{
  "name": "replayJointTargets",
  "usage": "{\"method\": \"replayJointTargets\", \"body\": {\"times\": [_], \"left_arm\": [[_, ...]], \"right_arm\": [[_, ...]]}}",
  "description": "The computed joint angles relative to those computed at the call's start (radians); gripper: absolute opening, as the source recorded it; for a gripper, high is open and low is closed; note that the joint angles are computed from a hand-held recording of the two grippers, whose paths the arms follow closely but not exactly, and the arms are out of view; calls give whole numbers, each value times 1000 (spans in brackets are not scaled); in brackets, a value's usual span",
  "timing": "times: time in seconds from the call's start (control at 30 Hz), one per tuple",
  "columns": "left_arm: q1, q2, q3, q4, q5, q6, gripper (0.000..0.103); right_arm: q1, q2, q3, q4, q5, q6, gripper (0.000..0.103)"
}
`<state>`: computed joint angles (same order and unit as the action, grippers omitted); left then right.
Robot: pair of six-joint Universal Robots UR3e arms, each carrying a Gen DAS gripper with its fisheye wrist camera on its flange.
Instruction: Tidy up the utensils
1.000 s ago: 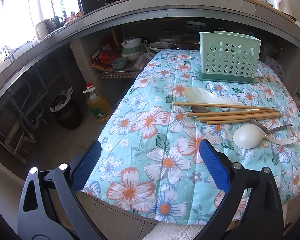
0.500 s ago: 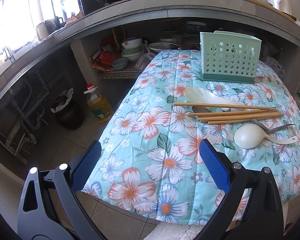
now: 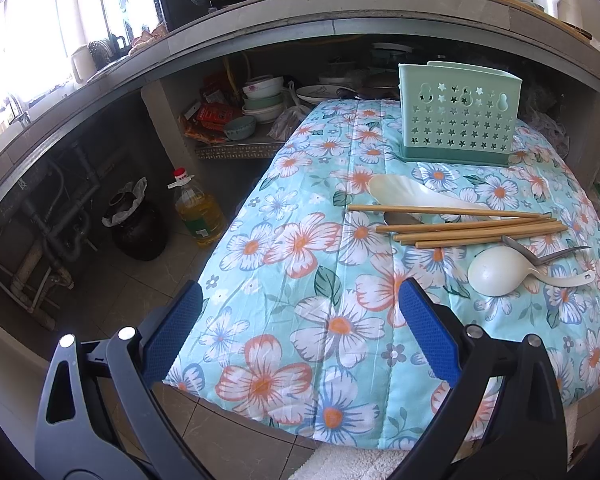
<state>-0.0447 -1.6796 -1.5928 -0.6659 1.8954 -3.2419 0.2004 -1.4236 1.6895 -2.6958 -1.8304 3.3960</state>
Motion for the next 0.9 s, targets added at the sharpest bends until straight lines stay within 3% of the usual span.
{"method": "replayJointTargets", "body": {"times": [0.9], "left_arm": [[19,-26,16,20,-49,38,95]], "right_arm": [[-12,-18,33,-24,-4,-3,97]]}}
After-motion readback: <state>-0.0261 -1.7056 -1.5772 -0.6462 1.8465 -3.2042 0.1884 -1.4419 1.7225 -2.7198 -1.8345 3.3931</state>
